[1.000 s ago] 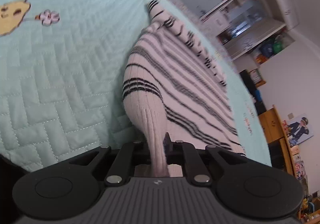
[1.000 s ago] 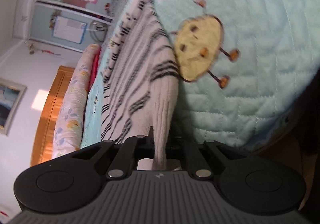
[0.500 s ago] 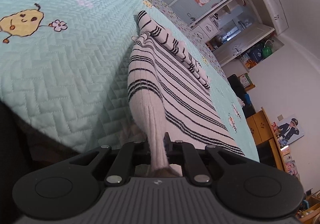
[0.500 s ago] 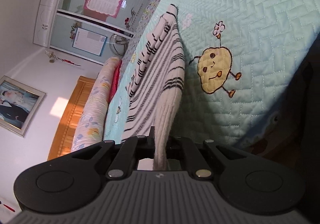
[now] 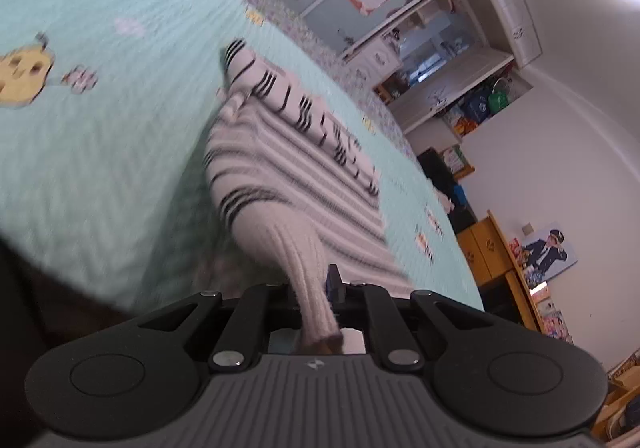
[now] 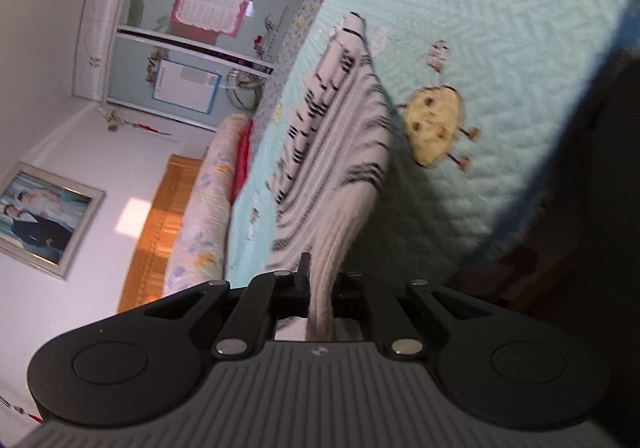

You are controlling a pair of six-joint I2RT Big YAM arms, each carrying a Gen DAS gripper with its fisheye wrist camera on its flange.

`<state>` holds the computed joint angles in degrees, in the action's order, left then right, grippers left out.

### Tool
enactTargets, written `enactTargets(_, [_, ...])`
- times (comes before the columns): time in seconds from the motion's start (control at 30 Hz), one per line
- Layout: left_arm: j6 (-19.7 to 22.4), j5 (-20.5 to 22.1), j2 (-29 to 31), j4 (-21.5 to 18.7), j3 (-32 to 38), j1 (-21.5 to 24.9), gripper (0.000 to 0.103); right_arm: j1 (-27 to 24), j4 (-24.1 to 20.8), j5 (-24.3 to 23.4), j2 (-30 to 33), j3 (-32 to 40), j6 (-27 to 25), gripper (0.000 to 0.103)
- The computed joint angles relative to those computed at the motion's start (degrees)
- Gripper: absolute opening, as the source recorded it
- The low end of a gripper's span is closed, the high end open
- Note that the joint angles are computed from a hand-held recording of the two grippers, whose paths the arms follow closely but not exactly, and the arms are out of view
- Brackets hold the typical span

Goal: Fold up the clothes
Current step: 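Lift the held hem with both grippers and fold it over toward the collar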

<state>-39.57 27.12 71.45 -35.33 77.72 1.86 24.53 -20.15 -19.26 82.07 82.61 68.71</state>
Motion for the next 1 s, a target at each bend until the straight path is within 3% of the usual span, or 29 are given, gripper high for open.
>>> enactTargets(0.3, [-3.4,-2.3,3.8,2.8,3.5,-0.5,0.010,-0.5,2.3,1.2,5.5,6.6,1.2,0.004])
enactTargets(0.43, [-3.1,-2.6,3.7,1.4,2.8,-0.3,0.010,-0.4,1.3,1.8,5.6,5.9,1.3,0.004])
enactTargets(0.57, [-0.1,-5.0,5.4,-2.5,4.9,-1.2,0.011,-0.3,0.8,1.7,6.0,4.7,3.1,0.004])
enactTargets(0.67, [5.4,-9.5,7.3,-6.3,8.3,-2.7,0.011,-0.1,0.4,1.6,7.0,5.9,2.5,0.004])
enactTargets(0.73, [7.8,-11.6,9.0,-8.5,10.7,-3.4,0.018,0.0,-0.4,1.9,8.2,7.8,0.9,0.004])
enactTargets(0.8, [9.1,-13.3,10.7,-10.3,13.0,-3.9,0.032,0.2,-1.7,2.7,9.6,10.3,-1.2,0.004])
enactTargets(1.0, [7.9,-14.0,11.0,-8.7,12.5,-3.7,0.035,0.8,-2.4,4.0,12.1,13.9,-4.0,0.005])
